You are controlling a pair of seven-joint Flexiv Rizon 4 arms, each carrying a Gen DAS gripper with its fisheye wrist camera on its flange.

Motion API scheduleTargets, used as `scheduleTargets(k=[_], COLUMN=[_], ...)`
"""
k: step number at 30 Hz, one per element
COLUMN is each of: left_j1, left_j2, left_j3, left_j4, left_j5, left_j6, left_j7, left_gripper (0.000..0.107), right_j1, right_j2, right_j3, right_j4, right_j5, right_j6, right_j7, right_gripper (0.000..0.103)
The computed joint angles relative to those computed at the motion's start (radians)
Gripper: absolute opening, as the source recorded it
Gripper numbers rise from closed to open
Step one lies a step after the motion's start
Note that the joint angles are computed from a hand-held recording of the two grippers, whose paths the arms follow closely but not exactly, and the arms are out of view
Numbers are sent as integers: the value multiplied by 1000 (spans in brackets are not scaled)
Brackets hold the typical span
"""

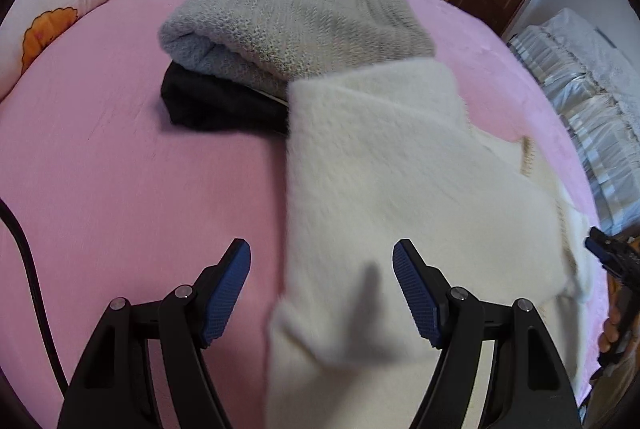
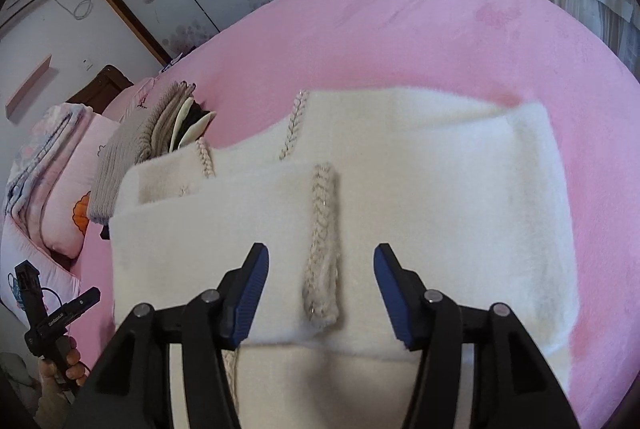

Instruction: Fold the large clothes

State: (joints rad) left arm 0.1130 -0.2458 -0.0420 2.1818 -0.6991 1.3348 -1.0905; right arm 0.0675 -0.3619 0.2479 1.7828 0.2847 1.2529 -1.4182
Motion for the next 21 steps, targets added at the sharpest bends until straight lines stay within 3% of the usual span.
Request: scheduleTargets(k=[2, 4, 8, 10, 12, 15, 17, 18, 20, 21], left_j1=[-16, 20, 102, 116, 148, 157, 160, 166, 122, 88], left_j2=[-69, -109, -162, -180, -192, -200, -202, -200, -193, -187], left_j3=[52, 17, -90, -110, -161, -196, -215, -230, -196, -171], left_j4=[-86, -124, -160, -167, -166, -168, -178, -181, -183, -182], left_j5=[108, 84, -75, -134, -252, -405, -504, -566, -542, -503], left_j6=[-45, -55, -57, -49, -40, -45, -61, -86, -59, -25], left_j7=[-107, -100, -2, 25, 91, 183, 261, 312, 283, 277], left_gripper=[72, 72, 74, 84, 85, 84, 68, 43, 30, 13], right_j1=[-6, -16, 9, 29, 36, 60, 73, 84, 74, 62], right_j2=[-43, -81, -151, -178, -202, -205, -201, -197, -191, -188], right_j3=[-1, 11, -10, -27, -26, -35, -45, -58, -48, -35], right_j4=[-60, -115, -197, -223, -243, -211, -189, -176, -160, -154], right_j5=[-2, 7, -48, -82, -100, -138, -166, -189, -202, -196], right_j6=[-24, -52, -108, -138, -164, -102, -75, -63, -54, -46], right_j7=[-5, -21, -17, 4, 3, -7, -5, 3, -8, -19], right_gripper=[55, 55, 55, 55, 55, 55, 48, 43, 21, 19])
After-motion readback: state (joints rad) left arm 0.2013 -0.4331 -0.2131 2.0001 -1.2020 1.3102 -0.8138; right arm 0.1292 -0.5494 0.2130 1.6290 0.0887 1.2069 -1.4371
